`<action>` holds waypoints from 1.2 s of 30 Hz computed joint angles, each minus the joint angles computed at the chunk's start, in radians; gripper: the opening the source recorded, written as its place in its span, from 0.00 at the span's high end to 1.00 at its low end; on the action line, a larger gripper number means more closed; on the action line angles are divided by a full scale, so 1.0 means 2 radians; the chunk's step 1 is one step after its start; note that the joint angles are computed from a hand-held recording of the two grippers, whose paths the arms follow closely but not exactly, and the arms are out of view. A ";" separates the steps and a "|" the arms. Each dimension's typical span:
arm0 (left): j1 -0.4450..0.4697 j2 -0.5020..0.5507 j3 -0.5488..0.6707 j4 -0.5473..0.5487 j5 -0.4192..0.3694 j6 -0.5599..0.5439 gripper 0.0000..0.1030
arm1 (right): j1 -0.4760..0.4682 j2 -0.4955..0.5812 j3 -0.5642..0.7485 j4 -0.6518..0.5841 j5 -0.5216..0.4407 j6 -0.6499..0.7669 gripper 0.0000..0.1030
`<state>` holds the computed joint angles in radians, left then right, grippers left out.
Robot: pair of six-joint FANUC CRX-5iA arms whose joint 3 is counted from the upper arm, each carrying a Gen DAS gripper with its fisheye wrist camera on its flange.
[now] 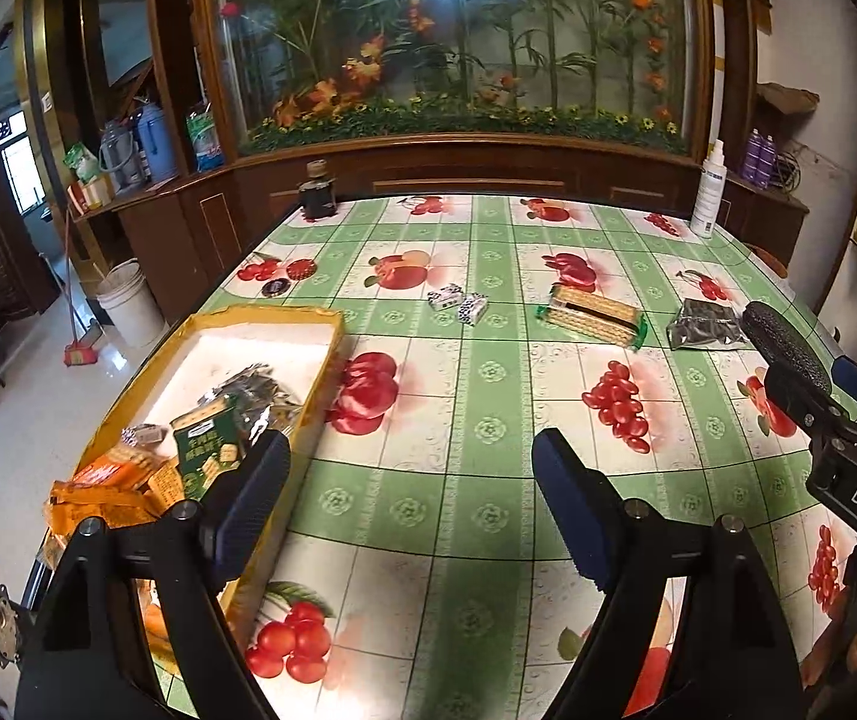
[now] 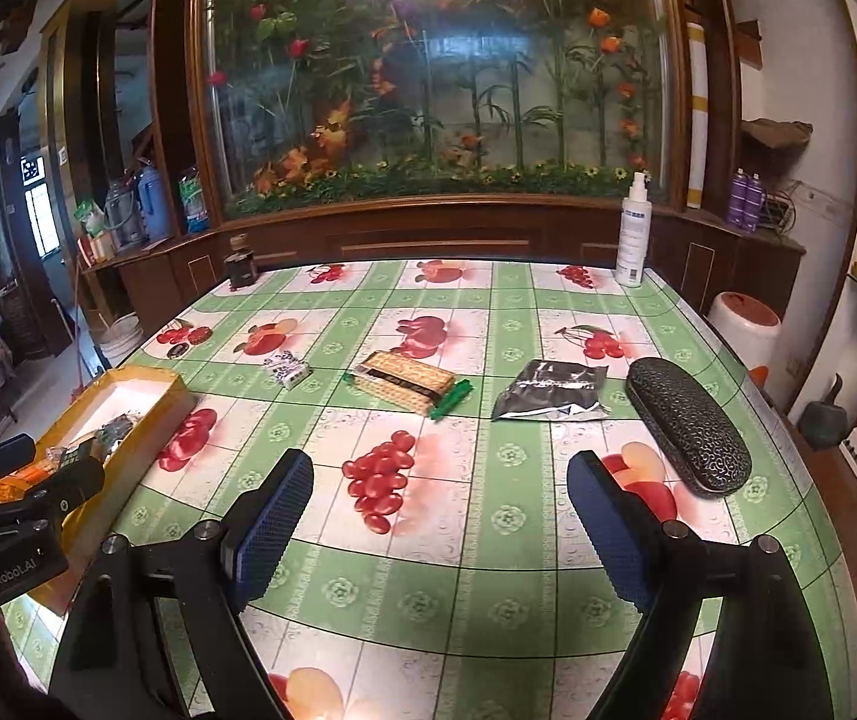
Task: Organize snacks
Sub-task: 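Withdraw both tools from the tray back over the table, then grasp the striped cracker bar with left tool while right tool grasps the silver foil pack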
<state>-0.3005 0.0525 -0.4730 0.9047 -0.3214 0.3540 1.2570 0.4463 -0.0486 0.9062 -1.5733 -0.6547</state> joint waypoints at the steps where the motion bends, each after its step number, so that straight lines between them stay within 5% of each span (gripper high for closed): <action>1: -0.002 0.001 0.002 -0.002 0.000 0.002 0.19 | 0.000 -0.002 -0.003 -0.001 0.001 -0.002 0.14; 23: -0.028 0.026 0.036 -0.049 0.009 0.054 0.19 | -0.015 -0.037 -0.058 -0.012 0.048 -0.029 0.14; 36: -0.032 0.024 0.030 -0.018 0.024 0.033 0.19 | -0.019 -0.040 -0.061 -0.004 0.051 -0.033 0.14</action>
